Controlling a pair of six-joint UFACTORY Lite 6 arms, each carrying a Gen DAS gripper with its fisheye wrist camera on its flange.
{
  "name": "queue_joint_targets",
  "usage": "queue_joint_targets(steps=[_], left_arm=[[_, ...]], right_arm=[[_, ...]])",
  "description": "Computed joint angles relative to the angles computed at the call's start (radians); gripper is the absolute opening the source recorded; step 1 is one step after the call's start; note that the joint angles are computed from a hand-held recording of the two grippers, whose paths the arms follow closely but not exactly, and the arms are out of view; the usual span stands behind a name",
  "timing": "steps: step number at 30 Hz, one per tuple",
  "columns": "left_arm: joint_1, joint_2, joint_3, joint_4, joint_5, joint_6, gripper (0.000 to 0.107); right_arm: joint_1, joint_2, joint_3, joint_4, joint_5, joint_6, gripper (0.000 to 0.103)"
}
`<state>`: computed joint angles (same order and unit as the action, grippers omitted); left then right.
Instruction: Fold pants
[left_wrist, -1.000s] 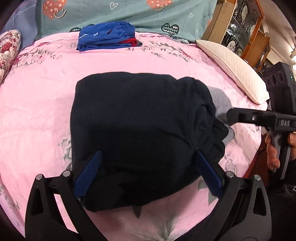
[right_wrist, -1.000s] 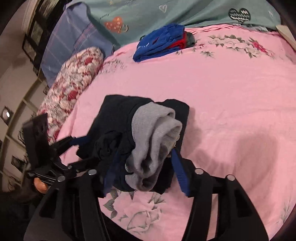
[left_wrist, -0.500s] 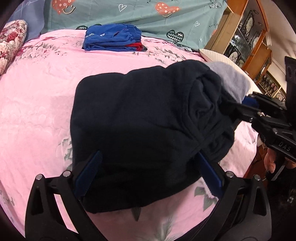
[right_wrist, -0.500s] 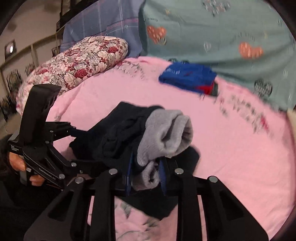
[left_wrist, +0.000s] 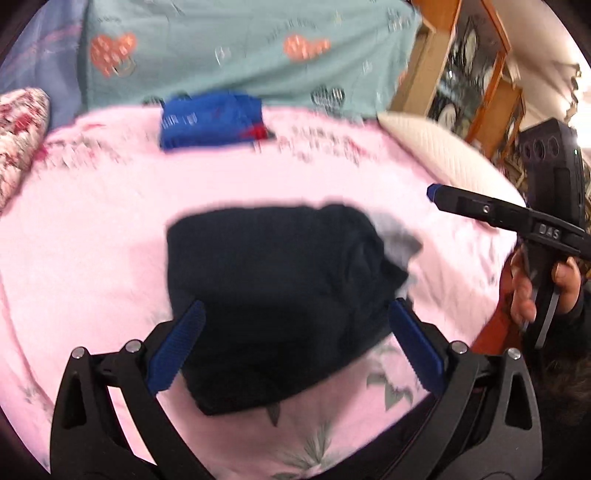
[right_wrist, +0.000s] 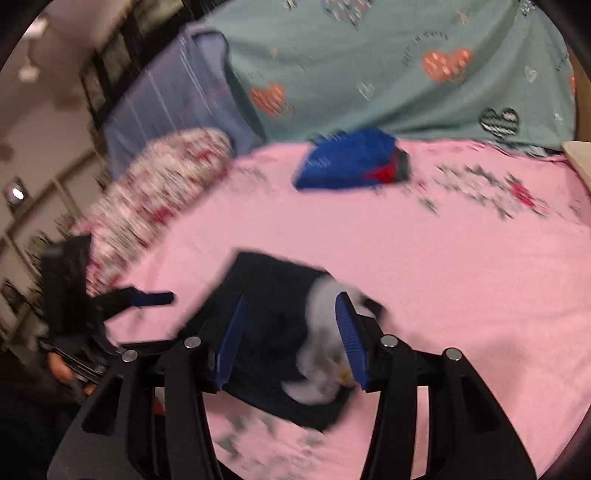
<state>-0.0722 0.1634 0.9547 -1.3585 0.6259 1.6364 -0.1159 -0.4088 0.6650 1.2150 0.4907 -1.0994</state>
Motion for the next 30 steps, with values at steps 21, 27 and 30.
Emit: queue_joint_targets(steps=[21,27,30], left_arm=[[0.194,0.309,0.269,0.151,0.11,-0.249,0.101],[0.193,0.603,0.549,0.215,0.225,-0.482,0.101],[0.157,0.63,0.571,0.189,0.253,-0.486,0.101]], right_arm=[[-0.194,0.243,0.01,0.04,0.112,-0.017,0.102],[-0.177,0.537,0.096,0.203,0.188,-0.152,0.102],[-0.121,0.564,0.107,0.229,0.174,-0.192,0.102]])
